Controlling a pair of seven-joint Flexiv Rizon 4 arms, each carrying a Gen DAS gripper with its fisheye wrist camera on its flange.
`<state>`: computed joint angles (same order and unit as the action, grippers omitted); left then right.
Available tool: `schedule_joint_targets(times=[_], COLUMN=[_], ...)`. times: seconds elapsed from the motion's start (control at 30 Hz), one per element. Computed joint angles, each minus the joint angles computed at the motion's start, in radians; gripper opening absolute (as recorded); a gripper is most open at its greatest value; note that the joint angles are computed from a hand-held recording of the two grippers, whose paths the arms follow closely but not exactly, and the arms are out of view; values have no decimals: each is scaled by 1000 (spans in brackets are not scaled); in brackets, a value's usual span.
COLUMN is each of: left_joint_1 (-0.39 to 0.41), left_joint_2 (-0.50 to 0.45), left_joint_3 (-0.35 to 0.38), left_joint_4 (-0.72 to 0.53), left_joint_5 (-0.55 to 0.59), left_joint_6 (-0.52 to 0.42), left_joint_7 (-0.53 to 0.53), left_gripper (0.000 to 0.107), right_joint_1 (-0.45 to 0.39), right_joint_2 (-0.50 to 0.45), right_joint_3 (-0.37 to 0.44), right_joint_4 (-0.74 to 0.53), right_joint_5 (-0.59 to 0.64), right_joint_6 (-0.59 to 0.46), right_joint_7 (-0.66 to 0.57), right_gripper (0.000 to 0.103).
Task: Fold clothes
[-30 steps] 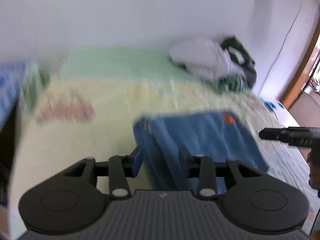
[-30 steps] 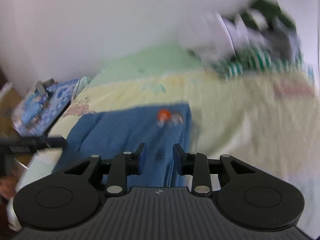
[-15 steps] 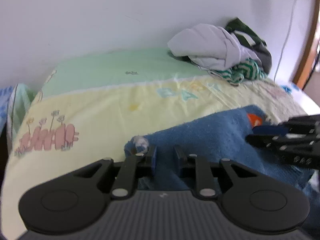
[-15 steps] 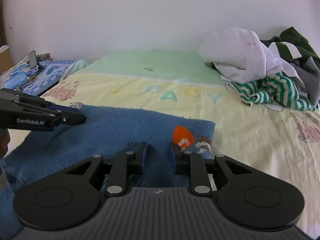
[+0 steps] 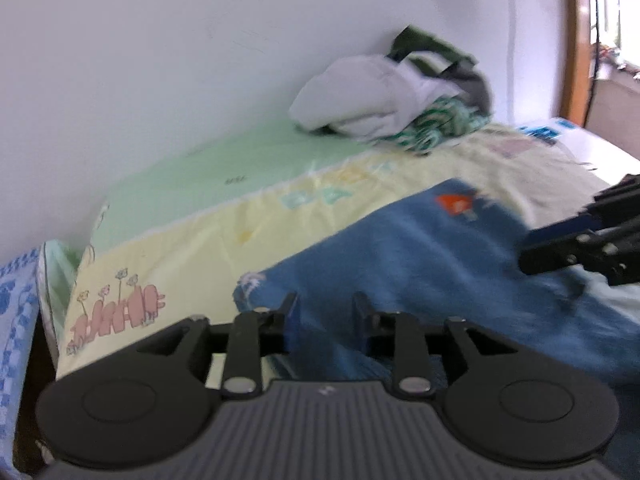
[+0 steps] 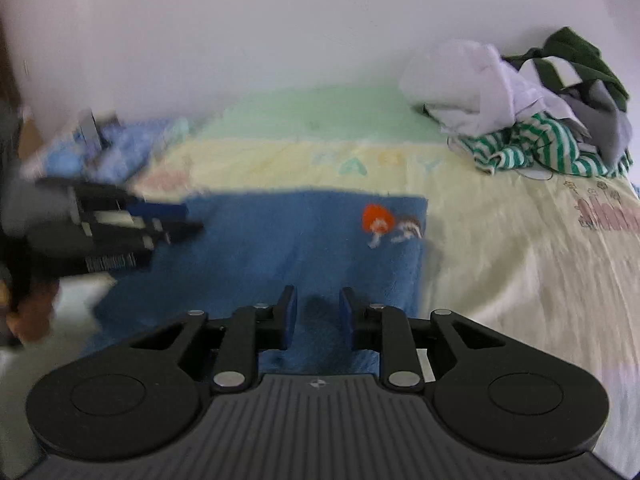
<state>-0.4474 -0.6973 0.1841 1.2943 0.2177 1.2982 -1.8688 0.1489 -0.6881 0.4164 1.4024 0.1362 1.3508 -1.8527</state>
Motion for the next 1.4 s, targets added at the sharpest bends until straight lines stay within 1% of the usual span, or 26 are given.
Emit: schedule_joint_targets(times=[0.07, 0.13, 0.2, 0.27, 0.3, 0.37, 0.4, 0.43, 0.47, 0.5, 0.53, 0.57, 0.6, 0.63, 0.7, 0.73, 0.77, 0.83, 0.87, 0.97, 1.0, 1.1, 1.27, 1.37, 1.4], left_joint_1=[27, 48, 31, 48, 58, 73, 70, 68, 64, 55, 52, 48, 41, 34, 7, -14, -32, -71, -89, -157, -174, -216, -256, -260, -260], left_joint_2=[30, 53, 44, 42, 47, 69, 87, 105, 123, 143, 168, 194, 218, 241, 284, 299, 314, 339, 344, 344, 341, 330, 318, 312, 308], left_joint_3=[-63, -114, -92, -112, -125, -148, -145, -143, -140, -135, -141, -148, -148, -151, -146, -134, -125, -108, -101, -68, -62, -43, -31, -43, -50], left_joint_4=[63, 121, 140, 162, 170, 196, 220, 243, 266, 288, 322, 359, 391, 421, 470, 484, 496, 503, 502, 466, 453, 412, 361, 335, 325], left_joint_5=[-14, -35, -30, -58, -78, -110, -118, -125, -131, -141, -155, -170, -182, -192, -202, -195, -185, -150, -123, -7, 26, 114, 224, 282, 300], left_joint_6=[29, 54, 86, 129, 128, 130, 135, 140, 141, 129, 126, 127, 122, 116, 95, 82, 69, 23, 3, -72, -95, -156, -268, -304, -316], left_joint_7=[61, 127, 143, 171, 194, 235, 245, 254, 260, 256, 248, 233, 214, 194, 132, 89, 44, -53, -105, -263, -310, -470, -702, -788, -809], left_gripper=[49, 49, 49, 49, 49, 47, 47, 48, 52, 53, 53, 53, 54, 56, 58, 58, 58, 63, 67, 69, 70, 71, 71, 69, 66], right_joint_1=[22, 84, 145, 198, 202, 172, 170, 184, 226, 264, 283, 274, 244, 186, 61, 17, -6, -39, -44, -53, -65, -131, -151, -153, -150], right_joint_2=[37, 55, 64, 81, 98, 145, 172, 204, 240, 275, 305, 330, 348, 361, 367, 370, 371, 370, 369, 358, 352, 333, 319, 319, 319], right_joint_3=[-33, -115, -193, -264, -273, -246, -246, -278, -343, -406, -437, -437, -405, -344, -202, -151, -124, -86, -81, -76, -66, -8, -2, -6, -10], right_joint_4=[54, 111, 166, 200, 213, 271, 298, 347, 402, 459, 497, 528, 541, 547, 517, 506, 502, 496, 493, 484, 471, 402, 351, 337, 334], right_joint_5=[-2, -38, -83, -123, -130, -131, -104, -142, -180, -239, -255, -283, -270, -268, -191, -145, -110, -45, -25, 32, 62, 220, 353, 423, 444], right_joint_6=[17, 59, 119, 141, 134, 171, 187, 201, 210, 222, 209, 192, 160, 127, 28, -9, -22, -37, -45, -56, -74, -157, -233, -250, -250], right_joint_7=[37, 107, 183, 257, 287, 323, 322, 356, 389, 436, 434, 434, 402, 378, 284, 232, 188, 103, 72, 7, -17, -129, -272, -357, -378], right_gripper=[25, 25, 26, 26, 26, 26, 27, 31, 33, 35, 36, 36, 37, 39, 40, 40, 40, 42, 42, 45, 45, 45, 45, 46, 46])
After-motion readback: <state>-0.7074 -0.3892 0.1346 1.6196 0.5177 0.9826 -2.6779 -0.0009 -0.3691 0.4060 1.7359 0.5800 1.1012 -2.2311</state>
